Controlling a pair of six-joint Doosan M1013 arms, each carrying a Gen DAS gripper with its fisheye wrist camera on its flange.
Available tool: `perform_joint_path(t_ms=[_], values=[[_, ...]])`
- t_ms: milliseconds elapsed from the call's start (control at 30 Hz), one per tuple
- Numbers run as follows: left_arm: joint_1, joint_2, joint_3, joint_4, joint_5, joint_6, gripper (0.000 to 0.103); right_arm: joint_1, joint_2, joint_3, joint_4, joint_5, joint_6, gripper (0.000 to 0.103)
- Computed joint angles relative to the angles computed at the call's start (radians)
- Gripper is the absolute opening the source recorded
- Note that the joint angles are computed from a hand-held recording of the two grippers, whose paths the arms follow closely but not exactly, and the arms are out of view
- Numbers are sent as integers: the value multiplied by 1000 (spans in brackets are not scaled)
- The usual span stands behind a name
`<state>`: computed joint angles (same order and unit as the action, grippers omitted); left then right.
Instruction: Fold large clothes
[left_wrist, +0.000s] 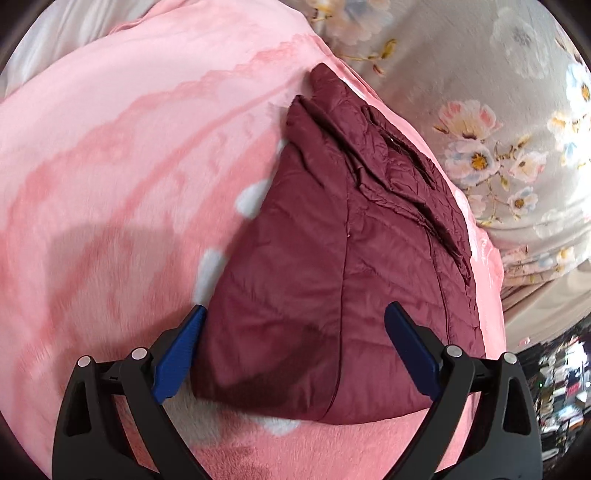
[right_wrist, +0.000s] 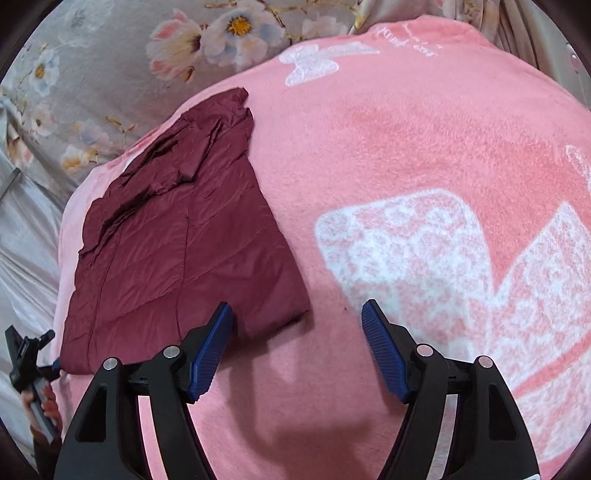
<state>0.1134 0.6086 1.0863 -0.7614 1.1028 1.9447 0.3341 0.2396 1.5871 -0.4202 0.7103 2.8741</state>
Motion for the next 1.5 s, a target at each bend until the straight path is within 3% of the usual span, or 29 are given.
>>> perform_joint_path(t_ms=[133,200,233,267,300,367,433,600,867,1000,1100,1200,1300,1500], values=[[-7,-22,40,8,-66,9,91,-1,6,9,24,-105,51,73],[-16,-32,53,49,-98,-20,83,7,22,-13,1,-80,76,65],[-22,-37,58,77,-117,-33,72,11,30,-26,-5,-66,75,60],[-25,-38,58,95,-120,-35,54,13,35,-32,-3,-66,72,44],[-29,-36,52,112,-111,-39,45,14,35,-30,-3,-78,78,24],[-24,-30,44,95,-83,-33,22,20,26,-15,-53,-121,146,10],[-16,-33,45,65,-63,-13,11,34,10,-2,-128,-135,215,6],[11,-71,80,-37,-28,87,5,93,-54,26,-337,-104,353,3],[124,-220,220,-262,93,334,4,296,-220,134,-850,74,623,3],[155,-276,240,-349,94,417,4,344,-233,100,-962,166,634,3],[142,-280,209,-390,51,472,4,303,-214,64,-973,126,645,2],[97,-225,116,-337,4,420,4,211,-159,7,-899,70,611,2],[25,-126,-29,-159,-48,259,5,110,-83,-61,-723,12,516,2],[-94,55,-245,228,-71,20,6,0,69,-171,-380,15,289,2]])
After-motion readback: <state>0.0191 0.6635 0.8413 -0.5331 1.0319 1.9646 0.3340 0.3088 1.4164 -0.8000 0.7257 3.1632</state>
